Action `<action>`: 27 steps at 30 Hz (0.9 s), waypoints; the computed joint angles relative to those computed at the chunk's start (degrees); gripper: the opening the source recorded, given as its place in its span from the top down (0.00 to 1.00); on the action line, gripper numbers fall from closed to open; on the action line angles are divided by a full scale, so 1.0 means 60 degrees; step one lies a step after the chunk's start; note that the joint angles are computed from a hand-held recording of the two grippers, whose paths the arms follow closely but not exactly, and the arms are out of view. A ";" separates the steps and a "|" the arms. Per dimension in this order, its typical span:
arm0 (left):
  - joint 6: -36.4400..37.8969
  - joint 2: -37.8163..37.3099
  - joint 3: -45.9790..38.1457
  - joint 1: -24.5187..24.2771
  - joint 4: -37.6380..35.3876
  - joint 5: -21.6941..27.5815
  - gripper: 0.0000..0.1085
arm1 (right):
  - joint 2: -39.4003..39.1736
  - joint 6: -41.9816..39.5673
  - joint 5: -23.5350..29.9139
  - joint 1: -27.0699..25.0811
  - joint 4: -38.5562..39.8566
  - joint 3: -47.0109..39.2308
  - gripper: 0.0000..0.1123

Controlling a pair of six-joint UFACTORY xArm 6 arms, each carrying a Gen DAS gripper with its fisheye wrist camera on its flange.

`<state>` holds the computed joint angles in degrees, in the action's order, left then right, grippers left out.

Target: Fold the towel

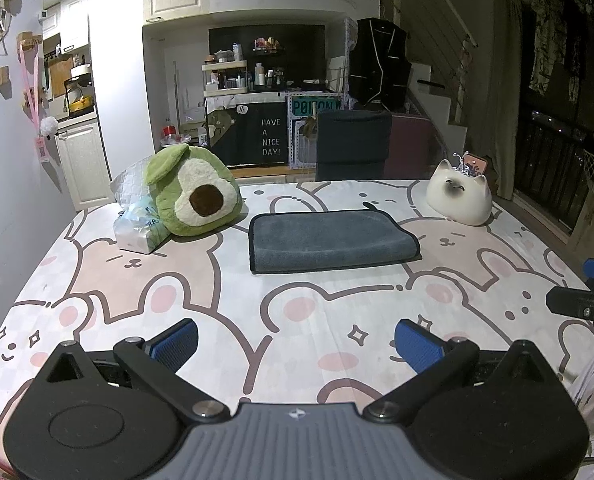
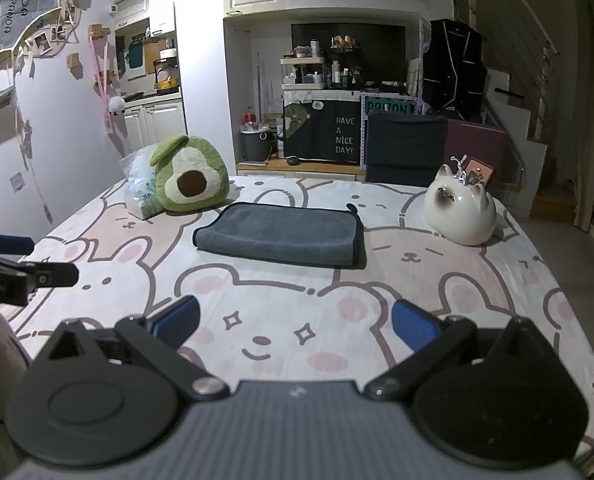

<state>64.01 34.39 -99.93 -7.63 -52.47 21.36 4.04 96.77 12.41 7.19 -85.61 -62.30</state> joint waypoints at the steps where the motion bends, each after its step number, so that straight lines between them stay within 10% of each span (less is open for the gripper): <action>1: -0.0005 0.0001 0.0000 0.0002 0.0005 -0.0006 0.05 | 0.0002 -0.0021 -0.0011 -0.0001 0.0005 0.0003 0.09; 27: 0.0025 0.0003 0.0006 0.0007 -0.0021 -0.0008 0.05 | 0.0025 -0.0094 -0.0061 0.0002 0.0063 0.0007 0.09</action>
